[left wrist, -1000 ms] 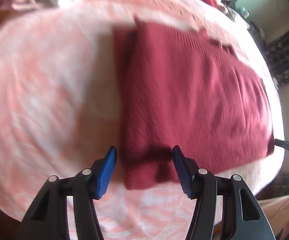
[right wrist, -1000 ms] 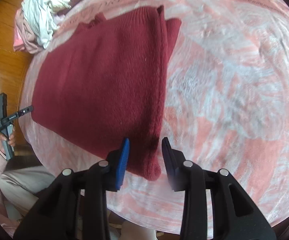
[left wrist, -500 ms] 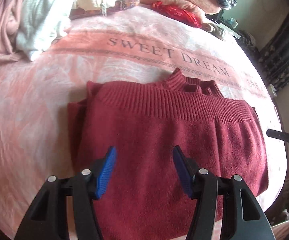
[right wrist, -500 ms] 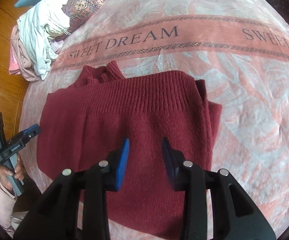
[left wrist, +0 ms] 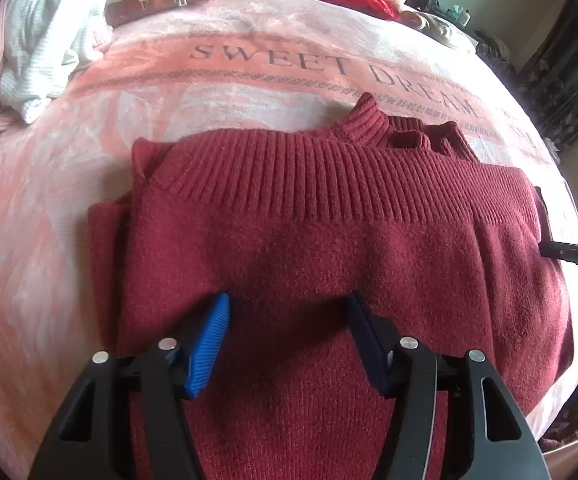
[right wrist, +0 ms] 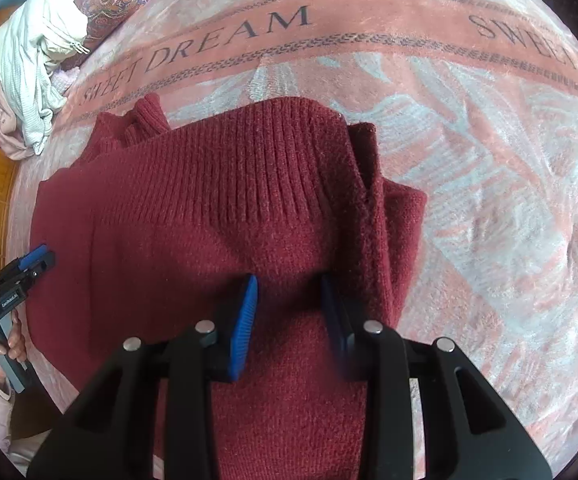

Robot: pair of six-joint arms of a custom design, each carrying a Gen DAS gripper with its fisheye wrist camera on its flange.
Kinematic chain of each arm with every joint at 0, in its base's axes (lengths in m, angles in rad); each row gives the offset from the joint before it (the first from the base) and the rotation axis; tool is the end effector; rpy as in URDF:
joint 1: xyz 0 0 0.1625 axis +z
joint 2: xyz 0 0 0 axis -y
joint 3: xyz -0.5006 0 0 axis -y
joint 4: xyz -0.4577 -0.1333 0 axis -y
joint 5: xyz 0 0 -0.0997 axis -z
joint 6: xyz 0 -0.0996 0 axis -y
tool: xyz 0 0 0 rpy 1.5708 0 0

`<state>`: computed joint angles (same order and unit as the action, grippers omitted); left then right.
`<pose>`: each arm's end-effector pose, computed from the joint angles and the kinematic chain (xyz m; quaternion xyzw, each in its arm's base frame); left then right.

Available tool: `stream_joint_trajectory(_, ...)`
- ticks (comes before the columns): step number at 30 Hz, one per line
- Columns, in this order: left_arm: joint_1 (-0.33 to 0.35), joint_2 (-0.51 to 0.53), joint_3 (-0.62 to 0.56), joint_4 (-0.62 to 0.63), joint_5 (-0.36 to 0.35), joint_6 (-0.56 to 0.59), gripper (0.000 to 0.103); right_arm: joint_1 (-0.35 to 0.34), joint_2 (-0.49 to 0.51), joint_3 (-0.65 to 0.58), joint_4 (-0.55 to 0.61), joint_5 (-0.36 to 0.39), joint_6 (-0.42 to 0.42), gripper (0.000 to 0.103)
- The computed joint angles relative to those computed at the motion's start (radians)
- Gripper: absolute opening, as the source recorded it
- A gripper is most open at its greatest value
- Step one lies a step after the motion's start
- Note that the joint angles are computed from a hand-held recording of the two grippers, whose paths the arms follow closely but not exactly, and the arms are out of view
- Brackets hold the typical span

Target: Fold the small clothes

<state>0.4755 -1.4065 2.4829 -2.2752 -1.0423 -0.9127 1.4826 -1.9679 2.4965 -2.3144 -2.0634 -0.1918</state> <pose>-0.2366 -0.3283 0.1371 0.1346 0.9403 -0.1207 0.2884 0.0579 -0.3241 0.3288 0.0238 -0.9643 0.0692 0.2546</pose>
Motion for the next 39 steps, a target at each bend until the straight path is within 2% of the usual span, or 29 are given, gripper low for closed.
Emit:
stream_joint_trajectory(2,-0.013,-0.013,-0.002,0.020,0.001,-0.023,0.062,0.007,-0.049,-0.027,0.085,0.048,0.044,0.046)
stream_joint_trajectory(3,-0.022,-0.027,-0.002,0.035,0.000,-0.050,0.062,0.001,-0.089,-0.039,0.126,0.098,0.045,0.056)
stream_joint_trajectory(4,-0.031,-0.047,0.004,0.037,-0.007,-0.076,0.062,0.005,-0.115,-0.053,0.175,0.114,0.043,0.065)
stream_joint_trajectory(6,-0.050,-0.084,0.014,0.039,-0.016,-0.103,0.065,-0.002,-0.163,-0.068,0.249,0.128,0.033,0.067)
stream_joint_trajectory(8,-0.070,-0.117,0.019,0.067,-0.018,-0.116,0.066,-0.057,-0.209,-0.070,0.311,0.169,0.000,0.069)
stream_joint_trajectory(11,-0.086,-0.171,0.033,0.092,-0.023,-0.123,0.067,-0.136,-0.242,-0.054,0.348,0.159,-0.037,0.069)
stream_joint_trajectory(15,-0.069,-0.196,0.029,0.166,0.000,-0.154,0.067,-0.194,-0.227,-0.038,0.342,0.127,-0.051,0.067)
stream_joint_trajectory(17,-0.048,-0.197,0.033,0.160,-0.006,-0.155,0.067,-0.211,-0.206,-0.027,0.335,0.108,-0.045,0.066)
stream_joint_trajectory(20,-0.030,-0.179,0.037,0.161,-0.011,-0.137,0.067,-0.207,-0.188,-0.001,0.288,0.077,-0.057,0.066)
stream_joint_trajectory(21,-0.027,-0.172,0.038,0.164,-0.010,-0.128,0.068,-0.196,-0.188,0.004,0.279,0.068,-0.056,0.063)
stream_joint_trajectory(22,-0.026,-0.169,0.041,0.164,-0.007,-0.124,0.068,-0.194,-0.191,0.005,0.278,0.075,-0.062,0.052)
stream_joint_trajectory(23,-0.026,-0.168,0.044,0.159,-0.006,-0.121,0.069,-0.217,-0.201,0.005,0.289,0.124,-0.081,0.042)
stream_joint_trajectory(24,-0.024,-0.168,0.047,0.154,-0.007,-0.119,0.070,-0.224,-0.200,-0.005,0.325,0.173,-0.067,0.014)
stream_joint_trajectory(25,-0.022,-0.168,0.046,0.154,-0.009,-0.115,0.070,-0.217,-0.198,-0.006,0.330,0.179,-0.053,0.014)
stream_joint_trajectory(28,-0.018,-0.172,0.044,0.153,-0.018,-0.109,0.073,-0.132,-0.173,-0.005,0.311,0.106,-0.016,0.013)
stream_joint_trajectory(31,-0.015,-0.194,0.043,0.152,-0.027,-0.121,0.072,-0.081,-0.165,-0.030,0.331,0.094,0.072,0.012)
stream_joint_trajectory(35,-0.019,-0.228,0.029,0.187,-0.002,-0.137,0.073,0.060,-0.144,-0.053,0.335,0.056,0.188,0.012)
stream_joint_trajectory(39,-0.015,-0.262,0.021,0.189,0.020,-0.143,0.073,0.239,-0.090,-0.078,0.329,0.038,0.285,0.011)
